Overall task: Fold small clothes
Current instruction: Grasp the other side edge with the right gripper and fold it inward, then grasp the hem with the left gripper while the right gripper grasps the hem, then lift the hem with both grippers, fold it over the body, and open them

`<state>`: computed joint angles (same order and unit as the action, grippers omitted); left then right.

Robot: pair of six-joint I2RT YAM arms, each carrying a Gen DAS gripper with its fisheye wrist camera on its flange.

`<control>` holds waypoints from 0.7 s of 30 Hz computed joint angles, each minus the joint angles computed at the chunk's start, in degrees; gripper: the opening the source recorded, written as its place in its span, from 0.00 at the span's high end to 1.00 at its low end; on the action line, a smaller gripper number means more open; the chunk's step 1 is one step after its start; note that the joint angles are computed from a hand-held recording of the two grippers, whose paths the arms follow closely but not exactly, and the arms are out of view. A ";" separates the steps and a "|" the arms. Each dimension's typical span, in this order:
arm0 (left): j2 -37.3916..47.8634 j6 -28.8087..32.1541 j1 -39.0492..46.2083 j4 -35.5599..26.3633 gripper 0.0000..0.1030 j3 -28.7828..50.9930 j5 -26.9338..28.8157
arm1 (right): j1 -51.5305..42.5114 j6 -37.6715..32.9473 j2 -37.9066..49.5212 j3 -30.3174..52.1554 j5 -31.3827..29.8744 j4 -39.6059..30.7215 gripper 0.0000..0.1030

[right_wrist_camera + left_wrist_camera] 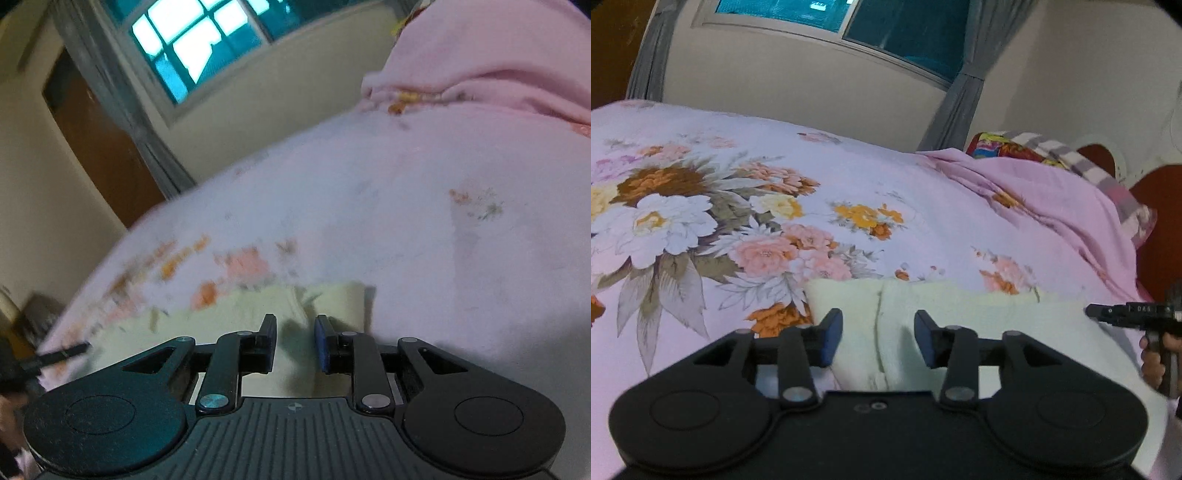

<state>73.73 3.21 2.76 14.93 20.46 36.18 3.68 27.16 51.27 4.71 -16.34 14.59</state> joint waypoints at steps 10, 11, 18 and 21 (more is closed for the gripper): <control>6.96 5.21 -5.57 -3.00 0.65 6.59 -0.49 | 2.86 -2.58 11.93 0.57 1.05 11.70 0.79; 7.83 5.77 -6.76 -3.47 0.82 7.12 -2.25 | 3.58 -2.96 11.71 0.42 2.23 11.85 0.88; 7.80 -0.35 -5.88 6.45 0.97 3.48 1.56 | 6.56 -4.77 0.80 -1.58 7.75 5.29 0.97; 5.85 -3.48 -5.21 11.14 0.97 1.61 2.73 | 5.42 -5.00 -5.33 -2.70 6.85 3.86 0.97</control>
